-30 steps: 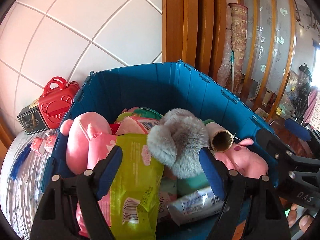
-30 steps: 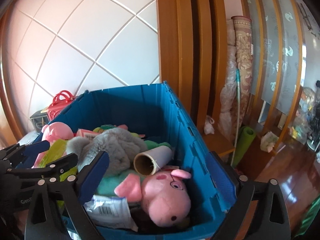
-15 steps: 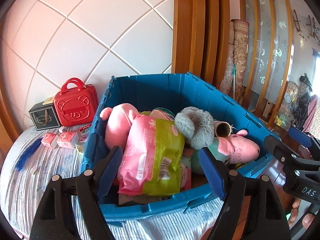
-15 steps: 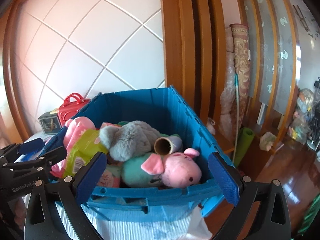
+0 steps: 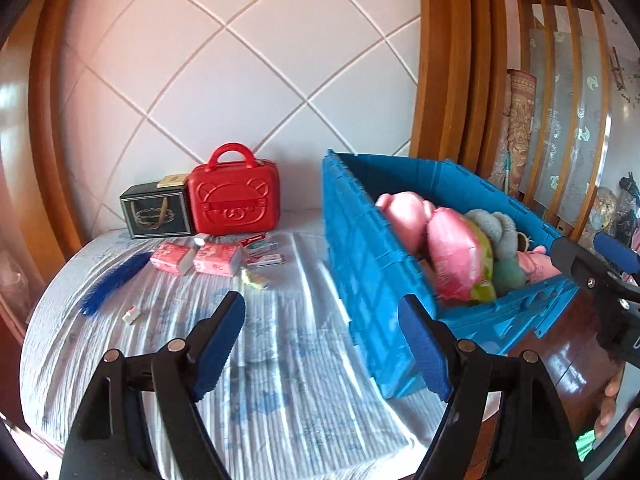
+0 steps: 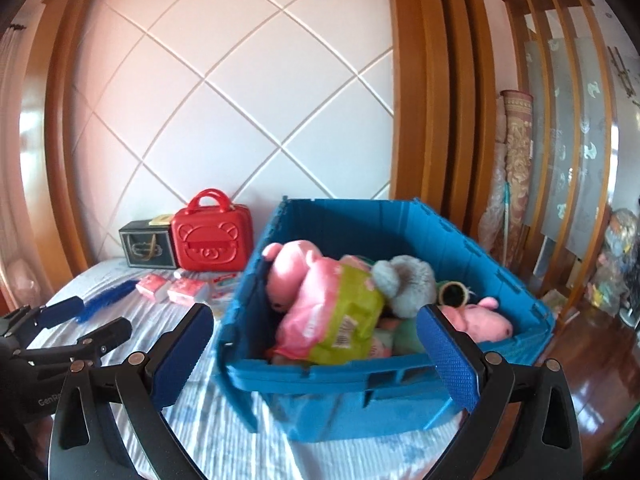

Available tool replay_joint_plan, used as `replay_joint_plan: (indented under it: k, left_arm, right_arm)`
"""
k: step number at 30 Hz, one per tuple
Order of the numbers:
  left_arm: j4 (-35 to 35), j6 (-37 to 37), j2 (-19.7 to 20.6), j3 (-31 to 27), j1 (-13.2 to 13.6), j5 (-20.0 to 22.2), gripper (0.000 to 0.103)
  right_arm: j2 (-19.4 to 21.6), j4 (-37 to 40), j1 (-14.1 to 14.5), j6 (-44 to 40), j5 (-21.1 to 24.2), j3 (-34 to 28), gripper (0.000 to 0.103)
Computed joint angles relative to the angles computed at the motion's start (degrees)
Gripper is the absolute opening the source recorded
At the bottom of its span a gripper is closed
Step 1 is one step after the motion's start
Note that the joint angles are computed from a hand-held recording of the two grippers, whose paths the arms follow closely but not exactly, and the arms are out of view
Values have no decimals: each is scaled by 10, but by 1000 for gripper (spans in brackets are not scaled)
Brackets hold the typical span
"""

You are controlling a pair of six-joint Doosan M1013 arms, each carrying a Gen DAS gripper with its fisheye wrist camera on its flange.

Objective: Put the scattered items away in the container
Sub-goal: 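Withdraw both tools from the crate toward the small white tube on the bed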

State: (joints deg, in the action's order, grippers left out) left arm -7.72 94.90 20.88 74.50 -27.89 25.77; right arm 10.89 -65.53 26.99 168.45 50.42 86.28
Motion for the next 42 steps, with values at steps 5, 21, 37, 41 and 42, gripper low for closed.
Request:
replay_joint_plan:
  k: [5, 21, 37, 41, 42]
  left_arm:
    - [-50, 40, -7, 16, 45, 5, 79]
    - [116, -148, 81, -79, 96, 45, 79]
    - [87, -81, 255, -292, 159, 214, 79]
    - [61, -25, 320, -381, 175, 271, 79]
    - [59, -17, 338, -407, 177, 288, 79]
  right_arm:
    - [45, 13, 32, -25, 6, -54, 103]
    - [168, 152, -10, -196, -142, -200, 103]
    - [353, 445, -60, -427, -8, -446, 103]
    - [418, 475, -65, -439, 85, -542, 103]
    - [434, 474, -65, -436, 104, -565, 103]
